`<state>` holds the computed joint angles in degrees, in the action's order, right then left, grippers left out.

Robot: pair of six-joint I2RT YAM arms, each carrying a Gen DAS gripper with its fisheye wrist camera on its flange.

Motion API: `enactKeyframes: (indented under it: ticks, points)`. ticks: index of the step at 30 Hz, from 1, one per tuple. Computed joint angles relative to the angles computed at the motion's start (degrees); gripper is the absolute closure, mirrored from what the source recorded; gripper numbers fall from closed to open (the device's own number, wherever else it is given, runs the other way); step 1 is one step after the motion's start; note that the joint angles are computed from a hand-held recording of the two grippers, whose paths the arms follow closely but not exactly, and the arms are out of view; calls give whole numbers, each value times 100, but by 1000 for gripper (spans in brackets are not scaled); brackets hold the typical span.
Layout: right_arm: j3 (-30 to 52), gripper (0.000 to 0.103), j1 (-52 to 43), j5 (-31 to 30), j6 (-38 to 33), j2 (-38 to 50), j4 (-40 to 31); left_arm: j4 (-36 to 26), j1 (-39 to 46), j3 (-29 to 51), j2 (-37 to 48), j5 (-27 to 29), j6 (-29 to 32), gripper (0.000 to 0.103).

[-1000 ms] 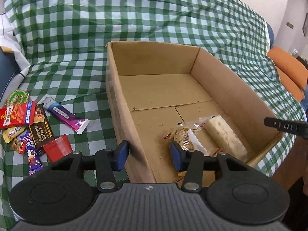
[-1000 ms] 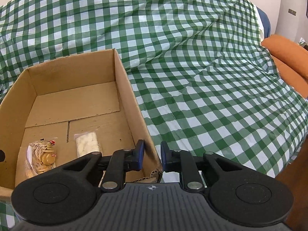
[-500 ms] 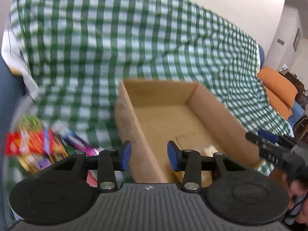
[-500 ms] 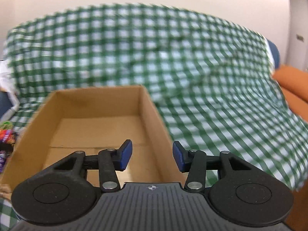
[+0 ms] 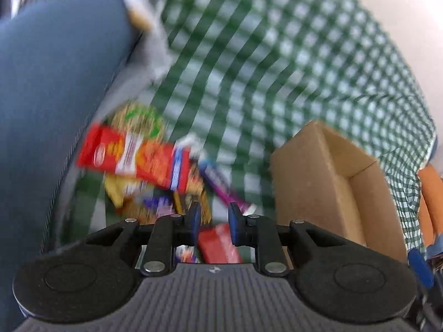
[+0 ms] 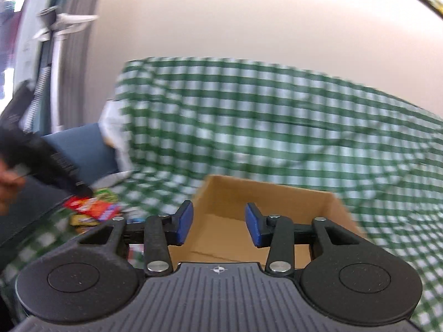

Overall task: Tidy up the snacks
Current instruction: 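Grasp the purple candy bar with the left tool while the right tool grasps the red pack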

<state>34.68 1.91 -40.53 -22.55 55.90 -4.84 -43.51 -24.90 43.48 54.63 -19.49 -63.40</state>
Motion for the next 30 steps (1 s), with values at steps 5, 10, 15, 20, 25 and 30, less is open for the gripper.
enactKeyframes:
  ticks: [5,10,15,20,25,30]
  points:
    - [-199,62,995,311,4,-351,-388,-5,655,-111,574,993,4,65]
    - [-237,62,1839,788,-44,-296,-566,92,846,-235,873,1255,184,61]
    - [-181,62,2522,1385,41,138,-558,129,926,-149,1384,1433,404,61]
    - [-230,61,3049,1993,129,496,-427,242,898,-215,1357,1365,798,89]
    - [-238,57,3628,2700,357,1122,-43,45,1015,-372,1046,1446,815,90]
    - [-56,41,4053,3390,643,2023,491,-121,1072,-432,1044,1674,978,89]
